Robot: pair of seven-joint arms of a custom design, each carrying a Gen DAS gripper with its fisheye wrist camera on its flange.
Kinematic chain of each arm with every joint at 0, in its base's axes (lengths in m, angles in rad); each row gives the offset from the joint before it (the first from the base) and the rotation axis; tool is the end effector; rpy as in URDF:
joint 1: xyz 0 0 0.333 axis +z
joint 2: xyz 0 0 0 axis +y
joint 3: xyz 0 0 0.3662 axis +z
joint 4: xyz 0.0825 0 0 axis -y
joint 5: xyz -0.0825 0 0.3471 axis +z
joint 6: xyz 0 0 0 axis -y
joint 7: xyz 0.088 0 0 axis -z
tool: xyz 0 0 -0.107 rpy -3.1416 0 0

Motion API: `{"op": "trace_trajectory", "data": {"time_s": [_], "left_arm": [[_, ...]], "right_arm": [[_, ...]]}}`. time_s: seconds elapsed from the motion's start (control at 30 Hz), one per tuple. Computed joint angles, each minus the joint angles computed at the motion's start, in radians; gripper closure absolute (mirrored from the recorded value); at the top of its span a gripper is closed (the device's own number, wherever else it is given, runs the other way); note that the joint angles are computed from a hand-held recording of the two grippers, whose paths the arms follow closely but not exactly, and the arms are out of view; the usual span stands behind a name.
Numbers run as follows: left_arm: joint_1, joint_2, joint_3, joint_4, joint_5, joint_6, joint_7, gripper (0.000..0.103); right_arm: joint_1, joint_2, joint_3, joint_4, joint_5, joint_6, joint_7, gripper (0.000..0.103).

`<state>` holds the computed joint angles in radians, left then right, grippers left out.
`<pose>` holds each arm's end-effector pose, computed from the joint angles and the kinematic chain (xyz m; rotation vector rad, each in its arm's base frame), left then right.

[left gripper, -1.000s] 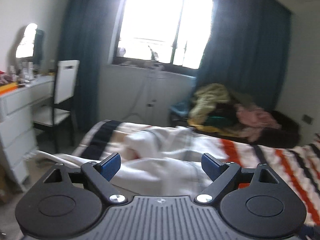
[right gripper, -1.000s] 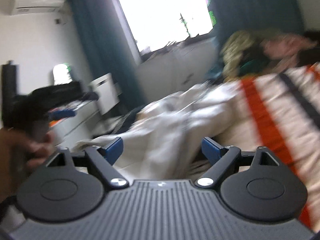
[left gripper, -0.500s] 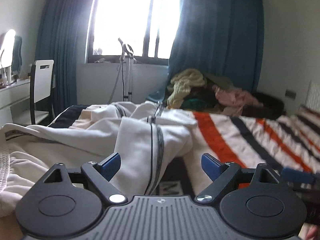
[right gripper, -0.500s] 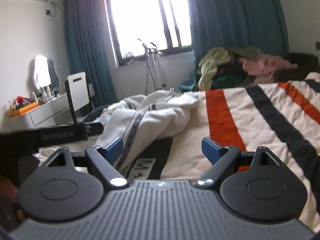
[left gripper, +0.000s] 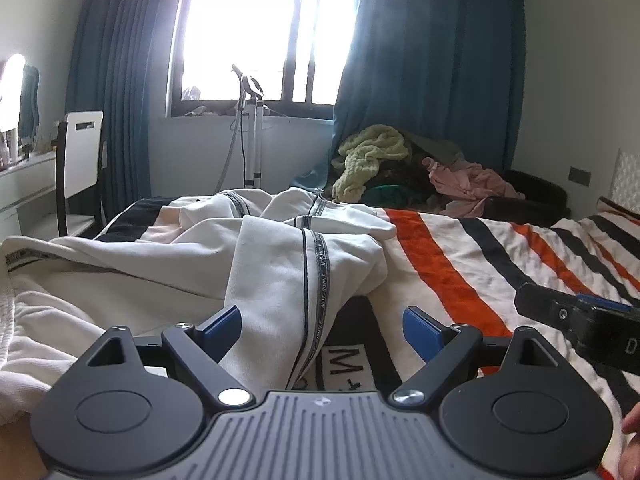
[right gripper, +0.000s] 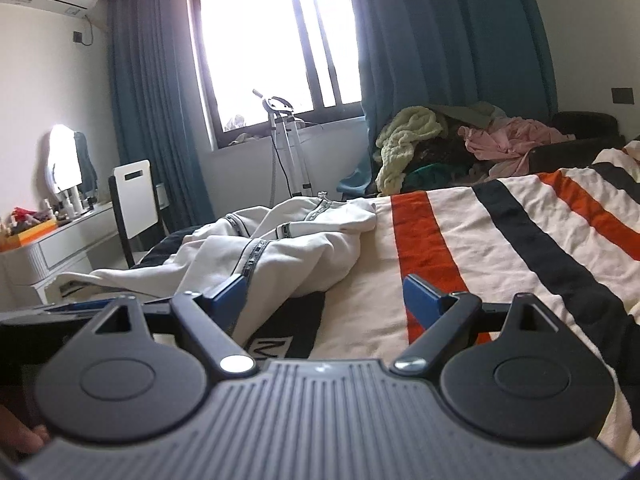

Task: Fold clothes

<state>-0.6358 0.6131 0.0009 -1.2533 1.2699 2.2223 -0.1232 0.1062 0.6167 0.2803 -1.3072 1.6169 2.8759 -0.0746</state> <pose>0.6302 -0.4269 0.5146 -1.7352 1.1493 -0.8149 0.7336 0.1677 0.4979 -1.5714 0.9961 -0.4820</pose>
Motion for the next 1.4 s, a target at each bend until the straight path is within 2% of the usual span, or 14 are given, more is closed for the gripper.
{"op": "trace_trajectory", "data": {"time_s": [0.77,1.07,1.2,1.4], "left_arm": [[-0.02,0.025,0.004,0.015,-0.007,-0.028,0.025,0.014],[0.007,0.042,-0.005,0.028,-0.068,-0.003,0.027,0.014],[0.035,0.091,0.007,0.107,-0.114,-0.002,0.077,0.015],[0.088,0.195,0.051,0.281,-0.194,0.019,0.164,0.015]], "right_arm": [[0.012,-0.008,-0.014,-0.005,0.038,0.038,-0.007,0.016],[0.013,-0.004,-0.015,0.0,0.014,0.05,0.031,0.016],[0.011,0.001,-0.014,0.007,-0.006,0.063,0.082,0.016],[0.004,0.025,-0.017,0.026,-0.105,0.07,0.251,0.016]]}}
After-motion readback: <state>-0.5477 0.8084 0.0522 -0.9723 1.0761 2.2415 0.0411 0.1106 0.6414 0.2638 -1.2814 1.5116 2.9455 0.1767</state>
